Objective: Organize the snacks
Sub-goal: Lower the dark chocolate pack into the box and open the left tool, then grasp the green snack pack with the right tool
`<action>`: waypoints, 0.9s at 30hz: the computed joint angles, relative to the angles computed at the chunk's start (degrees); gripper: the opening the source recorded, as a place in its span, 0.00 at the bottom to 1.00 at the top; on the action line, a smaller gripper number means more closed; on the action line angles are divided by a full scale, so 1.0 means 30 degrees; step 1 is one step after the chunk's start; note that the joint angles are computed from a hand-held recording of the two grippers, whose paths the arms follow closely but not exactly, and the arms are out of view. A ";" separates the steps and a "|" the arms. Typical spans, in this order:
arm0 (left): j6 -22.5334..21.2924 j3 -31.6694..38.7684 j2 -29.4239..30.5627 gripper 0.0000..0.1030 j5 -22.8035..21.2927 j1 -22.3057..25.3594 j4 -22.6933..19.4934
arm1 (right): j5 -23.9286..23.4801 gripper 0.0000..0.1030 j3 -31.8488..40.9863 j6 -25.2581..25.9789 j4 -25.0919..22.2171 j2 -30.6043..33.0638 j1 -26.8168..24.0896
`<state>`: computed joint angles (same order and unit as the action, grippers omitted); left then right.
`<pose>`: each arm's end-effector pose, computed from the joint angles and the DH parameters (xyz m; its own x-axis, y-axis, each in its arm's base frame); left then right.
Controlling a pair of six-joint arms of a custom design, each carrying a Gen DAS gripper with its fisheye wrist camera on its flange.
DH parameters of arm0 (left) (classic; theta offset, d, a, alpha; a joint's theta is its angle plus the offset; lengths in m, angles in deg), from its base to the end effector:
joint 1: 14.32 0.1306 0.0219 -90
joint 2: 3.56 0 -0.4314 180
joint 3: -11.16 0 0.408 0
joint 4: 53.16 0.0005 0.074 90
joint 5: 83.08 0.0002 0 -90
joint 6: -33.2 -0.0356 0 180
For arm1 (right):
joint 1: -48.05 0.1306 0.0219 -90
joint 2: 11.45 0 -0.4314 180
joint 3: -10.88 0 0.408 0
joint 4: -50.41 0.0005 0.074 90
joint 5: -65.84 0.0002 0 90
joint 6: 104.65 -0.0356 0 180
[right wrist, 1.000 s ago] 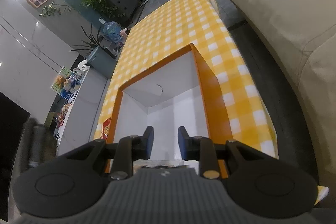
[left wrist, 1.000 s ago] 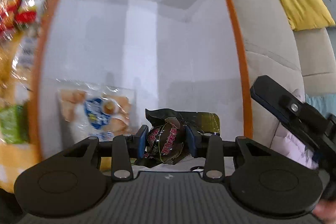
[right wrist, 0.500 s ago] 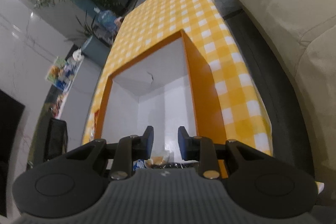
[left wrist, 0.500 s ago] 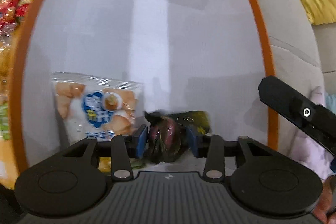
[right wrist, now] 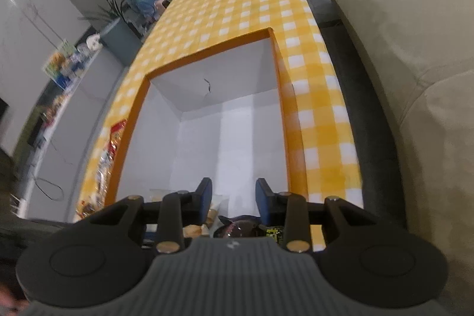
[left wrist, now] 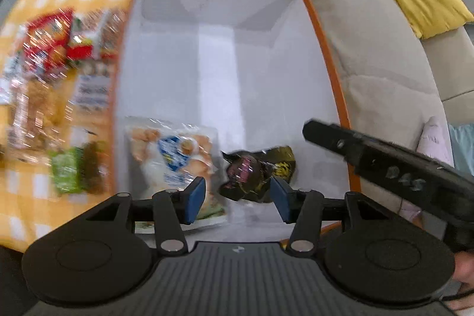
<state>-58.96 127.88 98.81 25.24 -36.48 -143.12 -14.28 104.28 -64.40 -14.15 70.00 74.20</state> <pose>0.4922 -0.2131 0.5486 -0.8802 0.3971 -0.2598 0.4639 0.8354 -0.2949 0.3826 0.1805 0.5549 -0.7208 0.4837 -0.4964 0.3242 0.8683 0.3754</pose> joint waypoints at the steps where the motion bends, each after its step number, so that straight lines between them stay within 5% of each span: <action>1: -0.0067 0.0111 -0.0158 0.59 -0.0163 0.0154 0.0067 | 0.0190 0.31 0.0326 0.0099 -0.0457 0.0227 0.0140; 9: -0.0324 0.0200 -0.1081 0.59 -0.1112 0.1810 0.0722 | 0.1240 0.38 0.2704 -0.0334 -0.4178 0.1981 0.1349; 14: -0.0790 -0.0046 -0.1628 0.62 0.0284 0.3546 0.1071 | 0.1118 0.47 0.4016 -0.1659 -0.5541 0.2817 0.1751; 19: -0.0344 0.0389 -0.1707 0.64 0.0683 0.4892 0.1442 | 0.2641 0.51 0.6207 -0.1283 -0.6385 0.3878 0.3030; 27: 0.1219 0.0535 -0.0830 0.64 -0.0241 0.7103 0.1947 | 0.3783 0.53 0.8450 0.0876 -0.3898 0.5599 0.5093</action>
